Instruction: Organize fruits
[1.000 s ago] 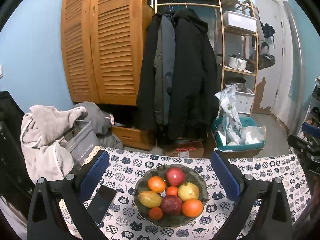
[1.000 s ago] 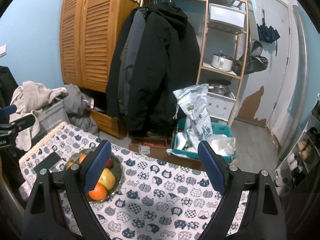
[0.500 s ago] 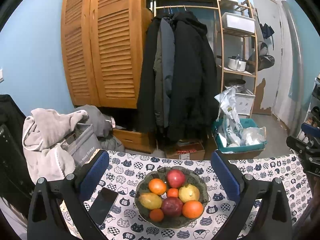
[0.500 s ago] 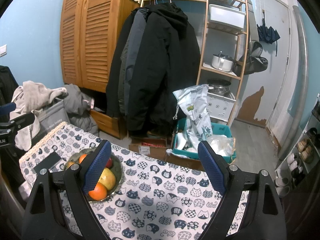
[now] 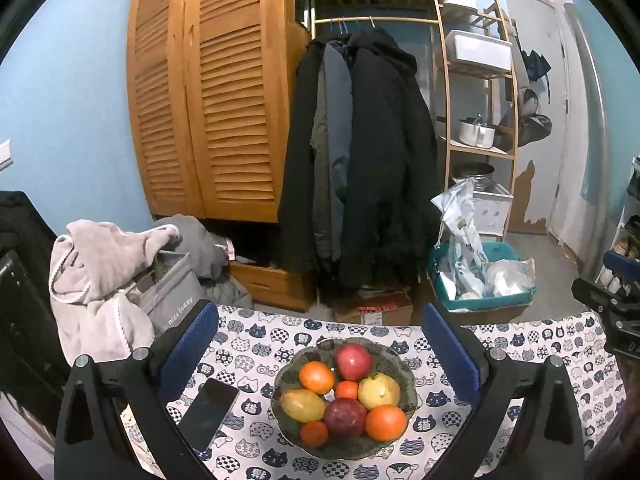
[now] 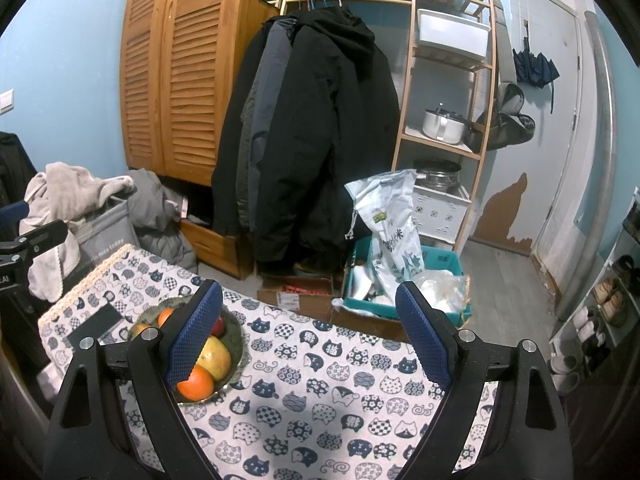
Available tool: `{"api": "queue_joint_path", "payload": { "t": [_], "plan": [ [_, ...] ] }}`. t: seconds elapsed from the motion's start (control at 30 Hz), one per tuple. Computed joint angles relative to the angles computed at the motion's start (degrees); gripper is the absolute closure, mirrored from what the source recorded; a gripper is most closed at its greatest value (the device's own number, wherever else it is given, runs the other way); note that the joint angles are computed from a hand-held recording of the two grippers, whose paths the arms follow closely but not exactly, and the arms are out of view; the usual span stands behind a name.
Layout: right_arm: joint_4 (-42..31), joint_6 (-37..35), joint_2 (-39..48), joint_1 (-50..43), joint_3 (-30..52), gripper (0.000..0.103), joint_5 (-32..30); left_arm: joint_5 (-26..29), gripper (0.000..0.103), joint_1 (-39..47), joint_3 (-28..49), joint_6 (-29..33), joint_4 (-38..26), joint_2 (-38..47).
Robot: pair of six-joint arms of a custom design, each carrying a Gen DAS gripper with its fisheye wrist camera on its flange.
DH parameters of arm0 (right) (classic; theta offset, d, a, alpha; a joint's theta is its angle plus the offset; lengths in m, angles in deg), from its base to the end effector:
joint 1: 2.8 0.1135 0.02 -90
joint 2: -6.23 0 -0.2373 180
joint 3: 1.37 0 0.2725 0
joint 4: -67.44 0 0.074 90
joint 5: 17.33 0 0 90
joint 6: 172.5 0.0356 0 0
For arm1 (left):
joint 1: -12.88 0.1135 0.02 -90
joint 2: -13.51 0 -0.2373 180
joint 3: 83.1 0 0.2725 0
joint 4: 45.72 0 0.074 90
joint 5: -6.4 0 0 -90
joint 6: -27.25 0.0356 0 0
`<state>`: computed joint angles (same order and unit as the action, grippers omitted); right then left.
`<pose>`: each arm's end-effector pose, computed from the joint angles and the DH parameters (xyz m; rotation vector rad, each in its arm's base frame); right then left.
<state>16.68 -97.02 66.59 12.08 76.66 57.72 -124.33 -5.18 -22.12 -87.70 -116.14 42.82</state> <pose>0.2423 0.0739 0.3433 -0.6884 2.0259 0.2837 0.1249 -0.0163 0.3095 -0.4878 2.0255 0.3477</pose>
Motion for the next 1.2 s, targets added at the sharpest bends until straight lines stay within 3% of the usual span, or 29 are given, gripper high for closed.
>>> {"api": "queue_joint_path", "payload": {
  "t": [1.2],
  "plan": [
    [0.0, -0.1, -0.3, 0.0, -0.1, 0.016, 0.0, -0.4, 0.001, -0.2, 1.3, -0.8, -0.4, 1.0]
  ]
}}
